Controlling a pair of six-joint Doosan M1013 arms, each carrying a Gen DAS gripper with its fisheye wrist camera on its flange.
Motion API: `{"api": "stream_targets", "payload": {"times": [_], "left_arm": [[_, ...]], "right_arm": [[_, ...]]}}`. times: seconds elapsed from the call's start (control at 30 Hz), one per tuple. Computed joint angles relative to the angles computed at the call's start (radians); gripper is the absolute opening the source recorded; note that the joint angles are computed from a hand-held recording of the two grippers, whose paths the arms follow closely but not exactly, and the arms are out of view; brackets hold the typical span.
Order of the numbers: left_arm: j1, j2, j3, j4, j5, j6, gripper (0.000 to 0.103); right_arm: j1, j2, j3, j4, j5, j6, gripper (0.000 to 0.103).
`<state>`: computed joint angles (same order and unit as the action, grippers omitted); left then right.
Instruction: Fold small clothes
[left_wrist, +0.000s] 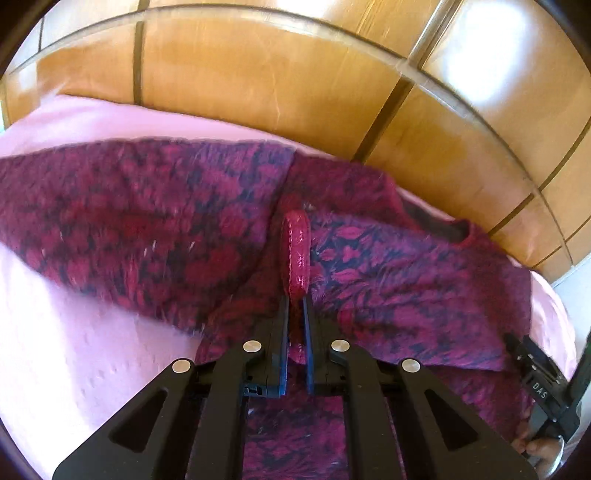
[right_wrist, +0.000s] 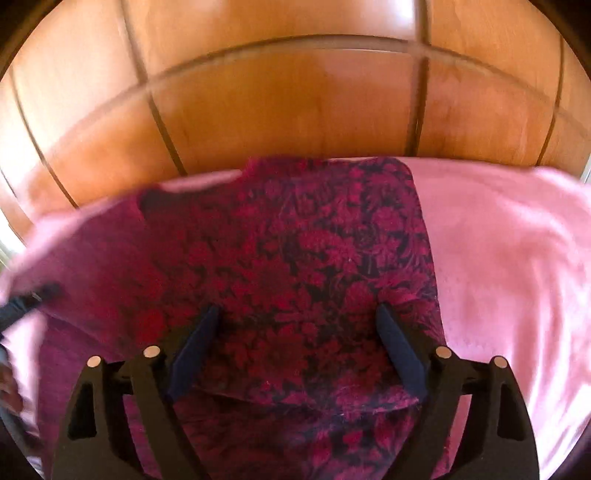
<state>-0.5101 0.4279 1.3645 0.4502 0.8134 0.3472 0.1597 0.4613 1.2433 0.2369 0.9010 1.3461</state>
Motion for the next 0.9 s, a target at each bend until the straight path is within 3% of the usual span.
{"api": "stream_targets", "payload": {"times": [0.03, 0.13, 0.27, 0.33, 0.43, 0.47, 0.57, 0.63, 0.7, 0.9], "left_arm": [[-0.008, -0.001, 0.008, 0.039, -0.002, -0.021, 0.006], [-0.013, -0.005, 0.018, 0.063, -0.010, -0.058, 0.006], [-0.029, -0.029, 0.034, 0.124, 0.008, -0.150, 0.024], [-0.039, -0.036, 0.034, 0.167, 0.032, -0.174, 0.024], [-0.062, -0.017, -0.009, 0.215, 0.163, -0.123, 0.024], [-0.061, -0.023, -0.005, 0.200, 0.166, -0.128, 0.024], [-0.056, -0.065, 0.044, 0.189, 0.109, -0.195, 0.027], [-0.061, -0.090, 0.074, 0.208, 0.093, -0.228, 0.057], [-0.062, -0.143, 0.146, 0.257, 0.042, -0.338, 0.066], [-0.002, -0.258, 0.298, 0.226, -0.030, -0.503, 0.066]], "right_arm": [[0.010, -0.016, 0.036, -0.031, -0.062, 0.008, 0.088], [0.009, -0.024, 0.063, -0.033, -0.101, -0.003, 0.088], [0.017, -0.022, 0.063, -0.075, -0.112, 0.013, 0.089], [0.019, -0.023, 0.062, -0.077, -0.112, 0.018, 0.089], [0.024, -0.028, 0.067, -0.091, -0.120, 0.026, 0.089], [0.025, -0.029, 0.070, -0.098, -0.125, 0.029, 0.089], [0.029, -0.028, 0.069, -0.111, -0.131, 0.038, 0.090], [0.029, -0.032, 0.074, -0.114, -0.136, 0.039, 0.090], [0.033, -0.033, 0.076, -0.132, -0.141, 0.050, 0.090], [0.042, -0.038, 0.085, -0.181, -0.156, 0.078, 0.092]]}}
